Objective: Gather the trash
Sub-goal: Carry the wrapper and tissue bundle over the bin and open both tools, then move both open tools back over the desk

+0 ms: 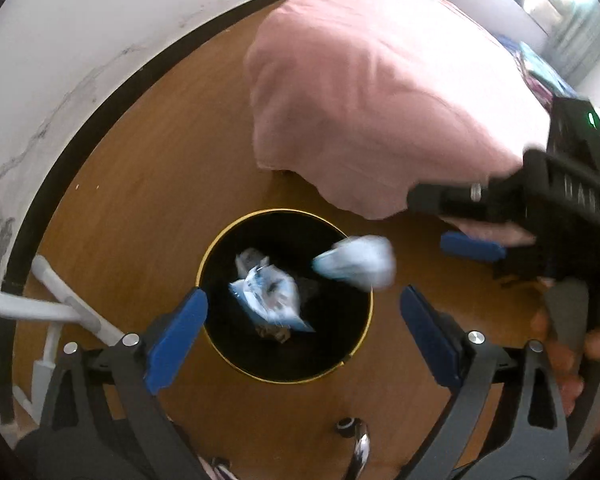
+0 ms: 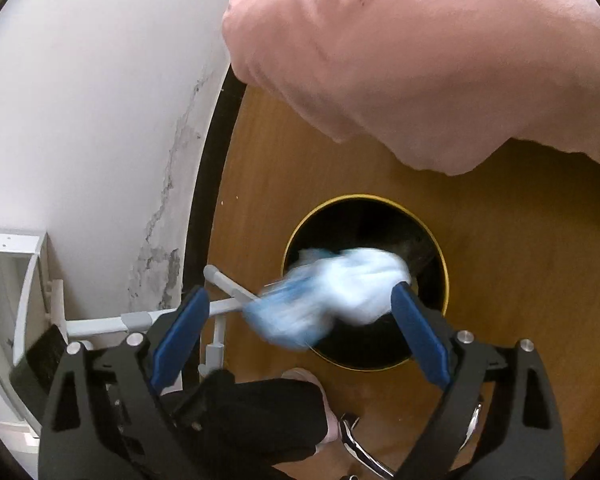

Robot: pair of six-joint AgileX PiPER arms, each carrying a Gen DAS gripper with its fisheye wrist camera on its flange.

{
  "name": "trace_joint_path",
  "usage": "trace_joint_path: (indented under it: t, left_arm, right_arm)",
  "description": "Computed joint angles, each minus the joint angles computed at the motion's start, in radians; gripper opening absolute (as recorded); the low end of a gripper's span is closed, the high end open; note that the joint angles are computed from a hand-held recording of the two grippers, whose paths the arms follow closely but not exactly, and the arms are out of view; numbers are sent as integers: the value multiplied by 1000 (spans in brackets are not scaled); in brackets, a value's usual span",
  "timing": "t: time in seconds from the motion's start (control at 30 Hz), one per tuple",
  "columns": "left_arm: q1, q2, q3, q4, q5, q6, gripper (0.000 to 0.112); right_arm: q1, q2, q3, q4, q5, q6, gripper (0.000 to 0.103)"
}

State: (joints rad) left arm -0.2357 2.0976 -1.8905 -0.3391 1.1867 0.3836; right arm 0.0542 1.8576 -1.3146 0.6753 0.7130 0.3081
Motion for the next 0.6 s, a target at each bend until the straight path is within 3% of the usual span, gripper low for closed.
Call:
trace_joint_path:
  t: [0.1,0.23,0.33,0.43,0.6]
  left_arm:
    - [-11,-64,27,-15,-10,26,94]
    - [-35,-285,132,-24,-185,116,94]
    - [-8,-438,146,-9,-257,130,96]
    - [96,-541,102,-7,-257,109,97]
    - [422,-554,-80,-149,-69,224,97]
  right_arm:
    - [-14,-77,-2,-190,8,159,89]
    - [13,-232,-11,-590,8,428,96]
    - [91,-318,-82,-890,115,546,96]
    - [230,-318,-142,-1166,226,666,96]
    - [393,-257,-287,-1301,339,675,96]
